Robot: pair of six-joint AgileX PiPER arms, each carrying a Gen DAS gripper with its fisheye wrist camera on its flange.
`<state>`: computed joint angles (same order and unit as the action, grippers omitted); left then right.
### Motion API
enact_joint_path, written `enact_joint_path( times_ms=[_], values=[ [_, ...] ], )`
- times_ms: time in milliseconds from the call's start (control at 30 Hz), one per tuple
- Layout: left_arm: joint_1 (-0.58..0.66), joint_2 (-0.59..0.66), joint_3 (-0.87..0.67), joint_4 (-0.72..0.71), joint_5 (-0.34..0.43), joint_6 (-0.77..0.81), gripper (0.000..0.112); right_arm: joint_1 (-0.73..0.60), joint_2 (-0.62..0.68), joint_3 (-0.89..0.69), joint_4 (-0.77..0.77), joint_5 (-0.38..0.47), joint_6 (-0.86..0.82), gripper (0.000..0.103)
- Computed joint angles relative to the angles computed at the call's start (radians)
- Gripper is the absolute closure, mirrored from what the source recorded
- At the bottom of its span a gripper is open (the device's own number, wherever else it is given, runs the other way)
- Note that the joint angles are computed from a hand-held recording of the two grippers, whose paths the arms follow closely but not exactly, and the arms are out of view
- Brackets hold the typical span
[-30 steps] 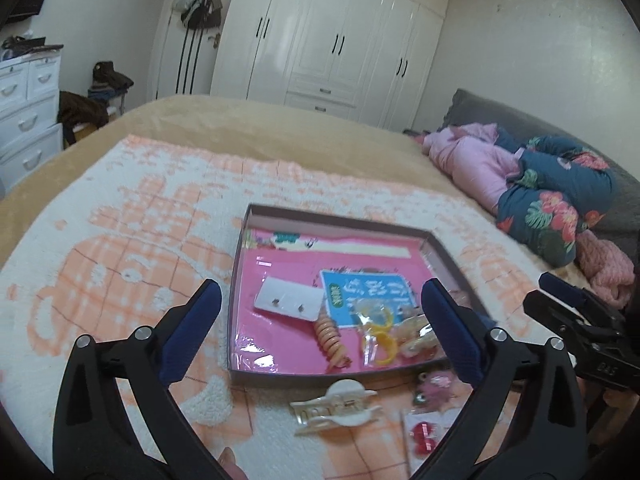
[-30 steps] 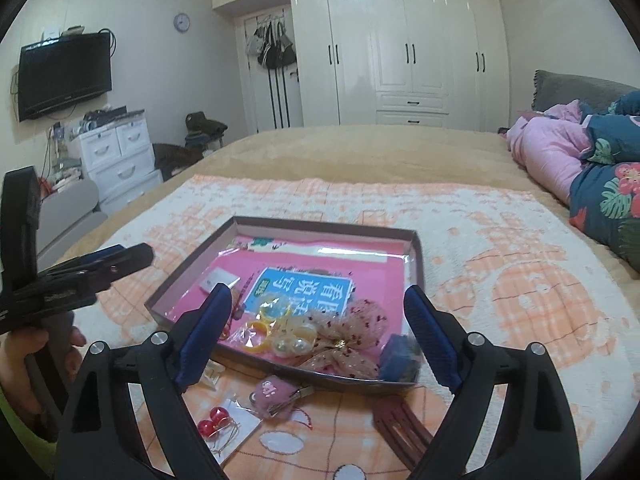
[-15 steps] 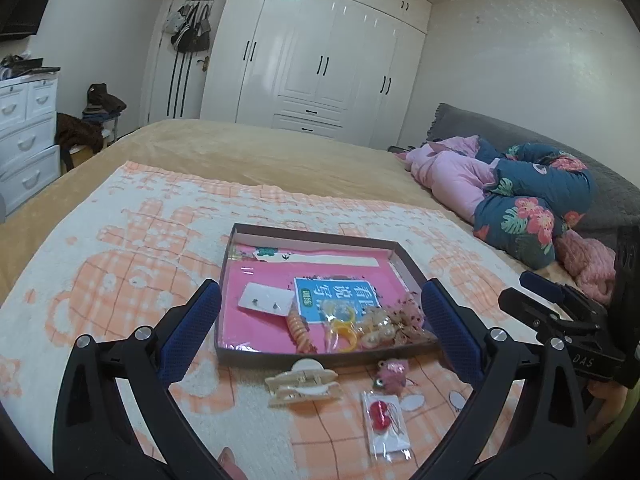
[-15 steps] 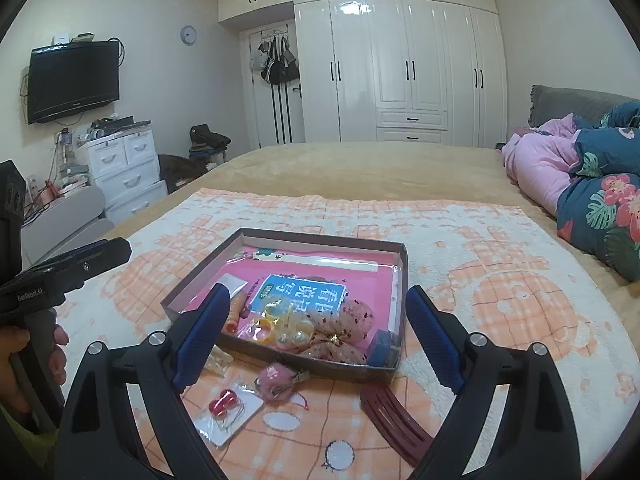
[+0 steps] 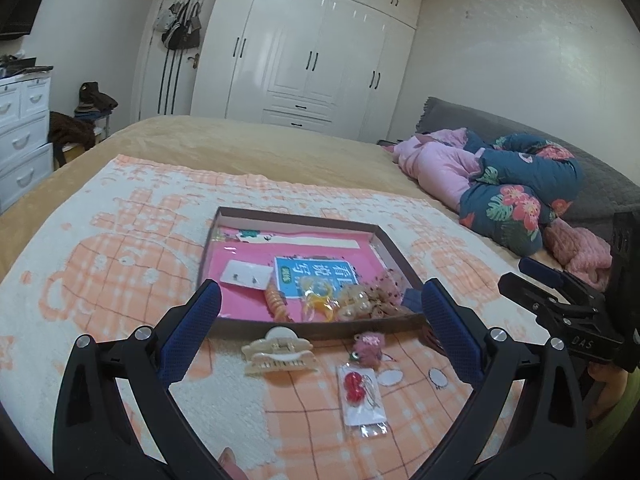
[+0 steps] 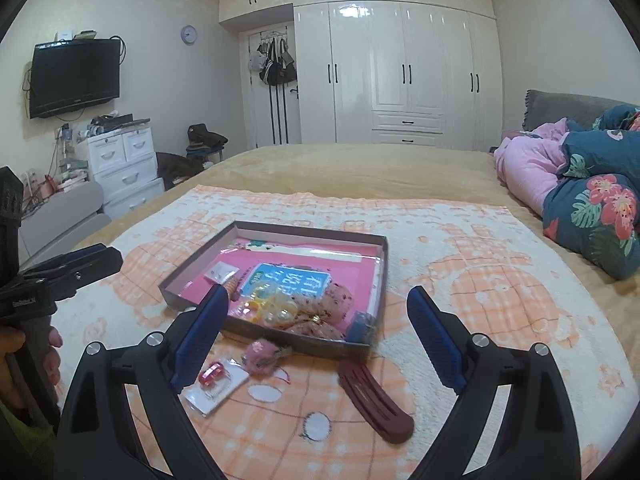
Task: Organize jewelry
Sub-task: 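Withdraw both open grippers from the box toward the remaining accessories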
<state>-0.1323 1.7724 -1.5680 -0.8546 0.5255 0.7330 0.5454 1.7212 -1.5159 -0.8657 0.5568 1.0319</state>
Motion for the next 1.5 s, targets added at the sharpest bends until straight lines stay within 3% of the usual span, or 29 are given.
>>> enact_joint_path(
  times_ms=[367,933,1500],
  values=[
    [-0.074,-0.016,0.064,0.013,-0.021,0.033,0.021,-0.016,-0.076,0.153,-0.075,-0.006,0.099,0.015],
    [-0.127,0.022,0.091,0.077,-0.039,0.001,0.021,-0.071,-0.092,0.255,-0.027,-0.036,0.091,0.015],
    [-0.137,0.126,0.056,0.156,-0.015,-0.056,0.021,-0.137,0.071,0.165,0.248,-0.043,-0.243,0.015]
  ],
)
